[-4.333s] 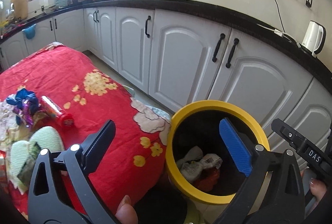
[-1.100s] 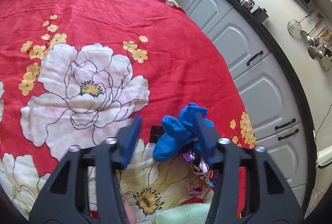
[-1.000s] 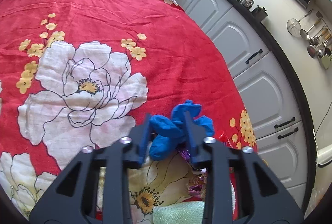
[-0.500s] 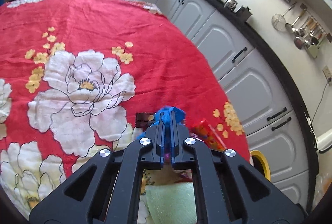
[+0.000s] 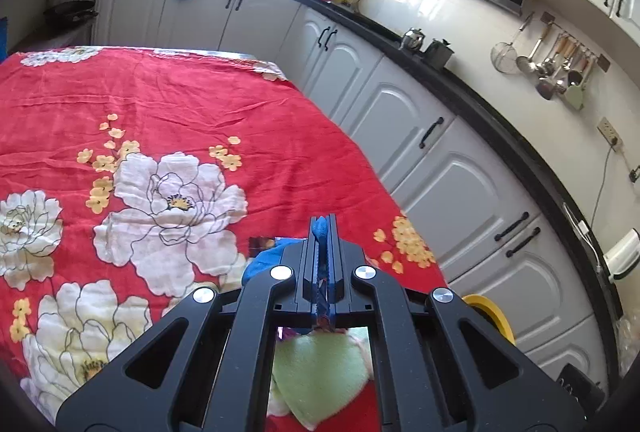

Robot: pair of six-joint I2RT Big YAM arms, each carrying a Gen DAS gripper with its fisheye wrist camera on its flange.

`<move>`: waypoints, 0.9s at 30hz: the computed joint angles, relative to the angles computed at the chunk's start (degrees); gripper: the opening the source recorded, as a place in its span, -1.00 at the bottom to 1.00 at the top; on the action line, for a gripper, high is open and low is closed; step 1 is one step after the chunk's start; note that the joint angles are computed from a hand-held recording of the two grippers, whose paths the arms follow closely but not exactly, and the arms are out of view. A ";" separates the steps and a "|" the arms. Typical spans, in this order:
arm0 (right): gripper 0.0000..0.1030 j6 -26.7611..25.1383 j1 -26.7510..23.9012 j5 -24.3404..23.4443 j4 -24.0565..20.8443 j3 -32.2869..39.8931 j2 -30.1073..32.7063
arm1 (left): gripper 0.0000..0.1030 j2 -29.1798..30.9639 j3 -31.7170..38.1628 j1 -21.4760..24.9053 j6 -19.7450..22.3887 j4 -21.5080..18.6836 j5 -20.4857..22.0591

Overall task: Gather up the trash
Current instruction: 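Grasp the blue wrapper with the left gripper while the right grasps the pea-print snack bag, then carry the blue wrapper and snack bag over the yellow bin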

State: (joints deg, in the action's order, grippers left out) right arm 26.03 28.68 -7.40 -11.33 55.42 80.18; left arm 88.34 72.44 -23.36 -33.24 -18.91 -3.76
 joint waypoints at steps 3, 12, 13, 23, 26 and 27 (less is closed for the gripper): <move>-0.07 -0.57 -0.26 0.57 0.14 -0.37 -0.81 | -1.00 -1.14 -0.74 -0.70 0.26 0.73 0.37; -0.07 -1.90 -0.92 3.13 0.75 -1.74 -3.43 | -1.00 -2.43 -0.63 -3.42 1.11 1.87 1.52; -0.07 -1.88 -1.13 3.19 0.86 -1.92 -3.68 | -1.00 -2.36 -0.46 -3.82 1.16 1.92 1.75; -0.07 -1.83 -3.81 3.54 1.61 -3.76 -6.40 | -1.00 -1.25 1.54 -7.43 3.13 1.63 1.53; -0.07 -1.84 -5.12 3.44 1.71 -4.41 -7.37 | -1.00 -0.47 2.45 -8.45 3.90 1.16 1.44; -0.07 -1.75 -5.41 3.48 1.67 -4.57 -7.61 | -1.00 -0.09 2.89 -8.88 4.06 0.91 1.40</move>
